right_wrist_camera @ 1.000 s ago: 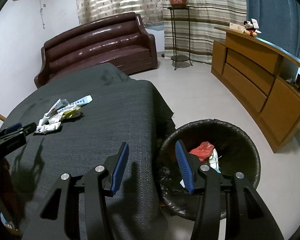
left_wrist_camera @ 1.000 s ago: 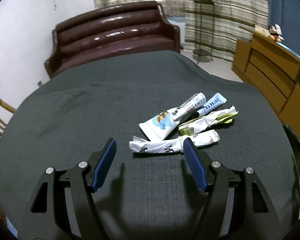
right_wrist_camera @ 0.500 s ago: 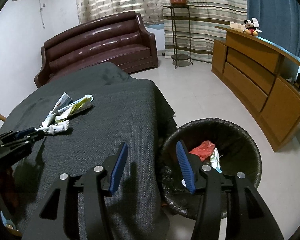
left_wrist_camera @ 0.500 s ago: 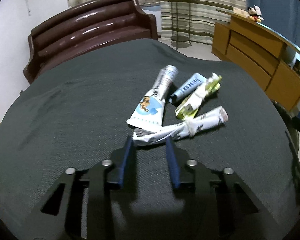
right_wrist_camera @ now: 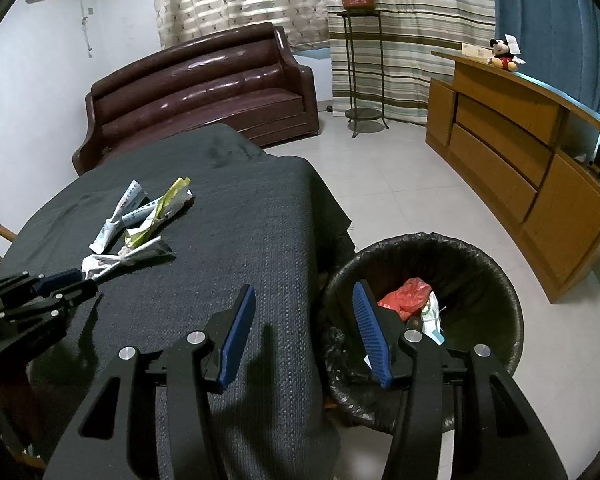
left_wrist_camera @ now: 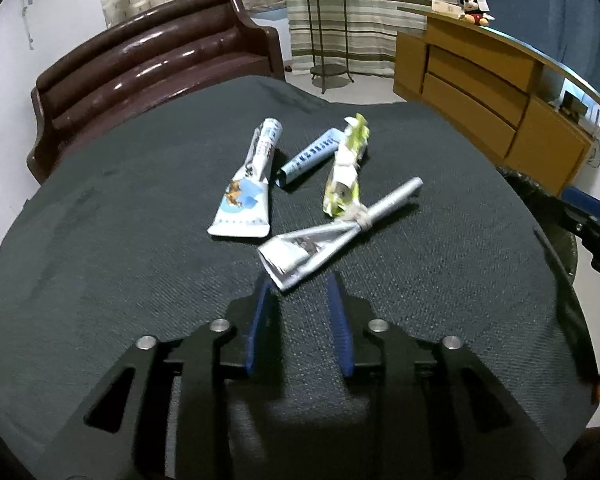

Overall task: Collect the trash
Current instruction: 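Lower the left gripper around the white crumpled tube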

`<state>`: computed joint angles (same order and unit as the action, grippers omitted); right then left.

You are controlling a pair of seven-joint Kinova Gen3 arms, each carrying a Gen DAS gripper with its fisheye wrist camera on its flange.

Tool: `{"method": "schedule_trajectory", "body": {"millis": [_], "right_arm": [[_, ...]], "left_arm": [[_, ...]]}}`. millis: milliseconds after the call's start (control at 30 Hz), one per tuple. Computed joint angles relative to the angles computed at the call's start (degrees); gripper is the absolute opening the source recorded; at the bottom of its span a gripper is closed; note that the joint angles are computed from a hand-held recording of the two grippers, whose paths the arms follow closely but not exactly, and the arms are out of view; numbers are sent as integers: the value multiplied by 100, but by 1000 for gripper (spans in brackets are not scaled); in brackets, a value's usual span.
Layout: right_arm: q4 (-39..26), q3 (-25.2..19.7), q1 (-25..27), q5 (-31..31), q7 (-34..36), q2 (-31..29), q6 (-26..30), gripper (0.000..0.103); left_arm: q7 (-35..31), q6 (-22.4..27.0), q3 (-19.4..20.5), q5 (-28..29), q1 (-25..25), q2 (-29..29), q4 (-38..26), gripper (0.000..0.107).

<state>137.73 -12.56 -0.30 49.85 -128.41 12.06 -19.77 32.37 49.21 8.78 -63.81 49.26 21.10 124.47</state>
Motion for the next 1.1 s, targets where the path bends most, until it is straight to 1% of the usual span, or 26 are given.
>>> {"method": "schedule_trajectory", "body": {"millis": [33,167,233,300,367,400,433,467,533,600,633,700,800,1000,1100], "right_arm": [[4,3,0,-2,1,1,-2,52],[24,13,12,-10,10,1,-10,52],[36,9,-14,-41,7,-14,24,52],[36,-3,4,-6,-22,-15,33,52],[45,0,-31,-51,2,-19,53,52],[23,-22,0,1,-50,-9,69,52],[7,-37,10,32,-87,-5,91,52],[-1,-55,51,102,-144,-4,93,52],[-19,-63,68,154,-209,5,106,52],[-25,-58,86,193,-237,29,94,52],[-28,-68,96,223,-269,33,96,52],[-37,-89,149,343,-376,36,89,52],[-35,-52,126,356,-381,33,78,52],[-38,-27,111,403,-418,34,69,52],[-68,-40,172,578,-541,35,52,52]], "left_arm": [[2,54,-5,-1,14,6,-14,44],[-61,149,-28,-94,-14,68,-67,54],[-99,145,-36,-183,-28,96,-84,62],[-222,75,-42,-280,-91,117,-100,64],[-408,-73,-78,-348,-167,155,-103,64],[-560,-249,-45,-349,-299,149,-91,61],[-618,-355,-50,-356,-343,141,-82,48],[-584,-468,-99,-439,-326,111,-37,44],[-622,-519,-108,-522,-290,108,-17,30],[-718,-477,-89,-518,-233,139,-51,22],[-748,-492,-90,-529,-223,136,-54,17],[-743,-513,-83,-571,-166,137,-35,17],[-713,-488,-58,-574,-81,132,-13,16],[-276,-396,13,-499,133,76,136,16],[-85,-306,49,-392,197,50,168,16]]}}
